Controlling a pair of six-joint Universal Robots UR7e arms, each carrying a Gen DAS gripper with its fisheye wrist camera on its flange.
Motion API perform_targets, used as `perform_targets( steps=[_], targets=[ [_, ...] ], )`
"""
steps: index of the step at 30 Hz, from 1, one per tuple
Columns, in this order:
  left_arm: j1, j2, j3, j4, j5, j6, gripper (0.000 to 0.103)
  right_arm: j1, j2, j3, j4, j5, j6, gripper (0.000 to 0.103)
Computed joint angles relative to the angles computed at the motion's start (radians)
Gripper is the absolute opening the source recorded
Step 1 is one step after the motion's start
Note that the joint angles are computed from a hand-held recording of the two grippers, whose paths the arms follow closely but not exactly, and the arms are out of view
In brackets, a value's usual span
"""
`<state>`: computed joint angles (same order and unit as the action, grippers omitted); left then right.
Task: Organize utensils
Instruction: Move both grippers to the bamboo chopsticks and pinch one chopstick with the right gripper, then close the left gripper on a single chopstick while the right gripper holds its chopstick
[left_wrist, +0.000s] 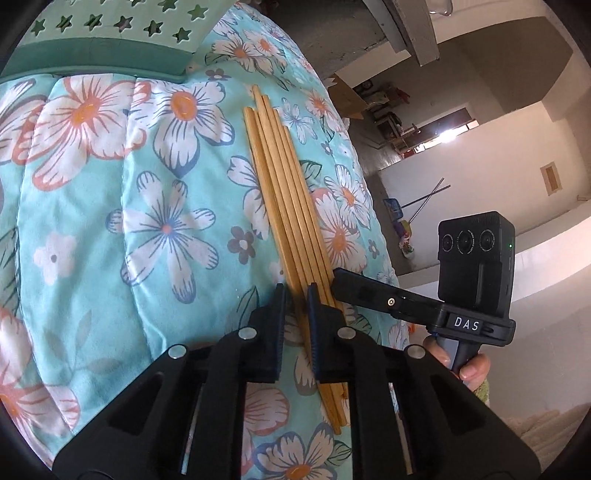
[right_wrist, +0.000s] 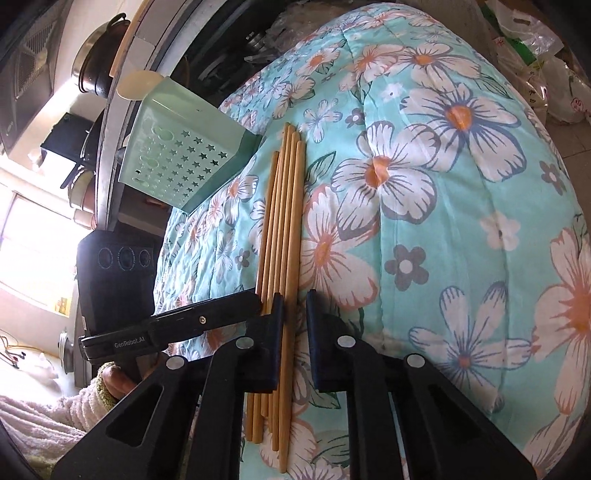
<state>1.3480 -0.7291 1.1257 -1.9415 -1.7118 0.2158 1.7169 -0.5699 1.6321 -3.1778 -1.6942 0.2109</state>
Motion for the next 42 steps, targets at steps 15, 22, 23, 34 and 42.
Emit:
perform_targets(
  steps=[15,22,23,34,42],
  targets=[
    [0.030,-0.019,0.007,-0.015,-0.050,-0.038,0.006,-0.004,-0.012,0.037,-0.052,-0.001,0.027,0.007],
    [0.044,-0.084,0.067,-0.069,-0.015,-0.050,0.005,0.032,-0.029,0.051,-0.017,-0.102,0.060,0.007],
    [0.046,-0.099,0.080,-0.080,-0.003,-0.051,0.005,0.038,-0.031,0.053,-0.011,-0.118,0.064,0.007],
    [0.038,-0.242,0.229,-0.231,0.215,0.006,0.007,0.091,-0.041,0.056,0.074,-0.261,0.103,0.008],
    [0.015,-0.220,0.151,-0.202,0.235,0.073,0.034,0.117,-0.023,-0.024,0.138,-0.364,0.040,0.023]
  ],
)
